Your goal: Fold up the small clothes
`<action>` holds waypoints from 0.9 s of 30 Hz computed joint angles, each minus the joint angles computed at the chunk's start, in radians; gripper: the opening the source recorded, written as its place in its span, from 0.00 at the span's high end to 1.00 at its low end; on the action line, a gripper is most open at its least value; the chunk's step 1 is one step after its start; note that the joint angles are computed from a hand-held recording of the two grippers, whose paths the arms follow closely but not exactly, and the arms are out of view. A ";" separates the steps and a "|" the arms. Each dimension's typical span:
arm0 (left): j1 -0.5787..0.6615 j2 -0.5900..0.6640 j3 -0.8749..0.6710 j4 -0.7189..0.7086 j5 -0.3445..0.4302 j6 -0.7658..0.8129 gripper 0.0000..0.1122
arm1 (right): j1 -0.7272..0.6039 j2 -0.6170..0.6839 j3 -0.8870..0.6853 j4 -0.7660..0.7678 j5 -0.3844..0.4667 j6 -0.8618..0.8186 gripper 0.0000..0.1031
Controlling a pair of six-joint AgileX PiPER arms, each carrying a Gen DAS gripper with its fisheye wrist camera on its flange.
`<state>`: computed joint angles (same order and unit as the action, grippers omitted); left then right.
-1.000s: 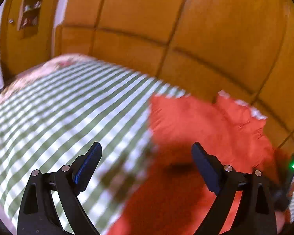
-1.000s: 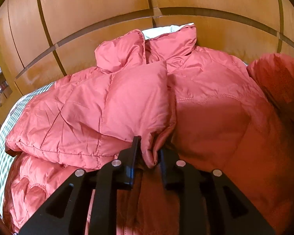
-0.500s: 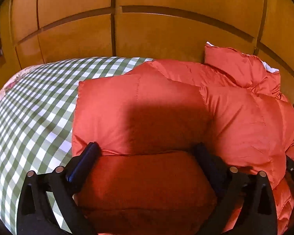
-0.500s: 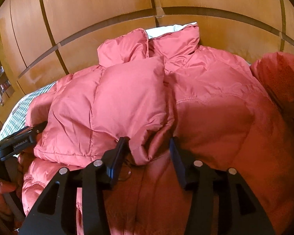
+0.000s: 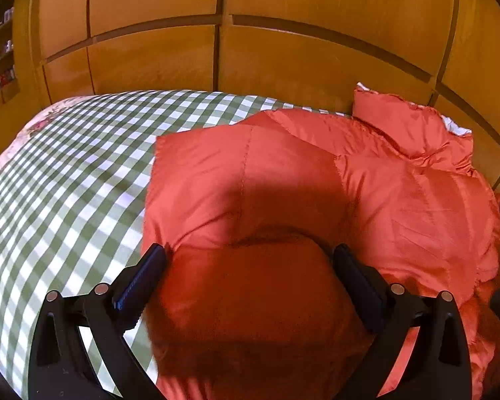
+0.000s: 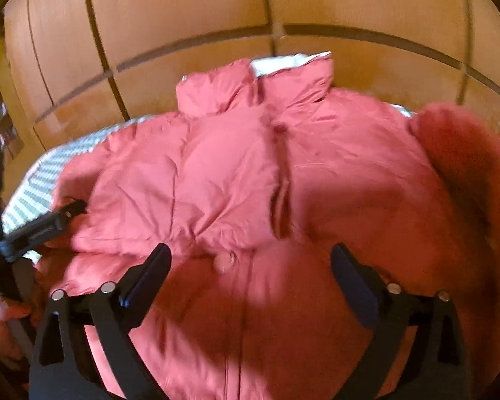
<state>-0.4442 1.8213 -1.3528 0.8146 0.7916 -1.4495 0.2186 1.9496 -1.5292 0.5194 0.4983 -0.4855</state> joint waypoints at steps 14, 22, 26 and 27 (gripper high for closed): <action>-0.248 -0.092 -0.094 -0.159 -0.244 0.041 0.12 | -0.380 -0.302 0.248 -0.219 -0.111 0.281 0.02; -0.357 0.209 -0.458 -0.959 -0.322 0.767 0.12 | -0.500 -0.162 0.145 -0.814 0.003 0.759 0.02; -0.345 0.413 -0.779 -1.284 -0.113 1.059 0.13 | -0.551 -0.160 0.172 -0.678 -0.018 0.655 0.02; -0.350 0.472 -0.879 -1.287 -0.052 1.058 0.17 | -0.559 -0.170 0.190 -0.661 -0.031 0.640 0.02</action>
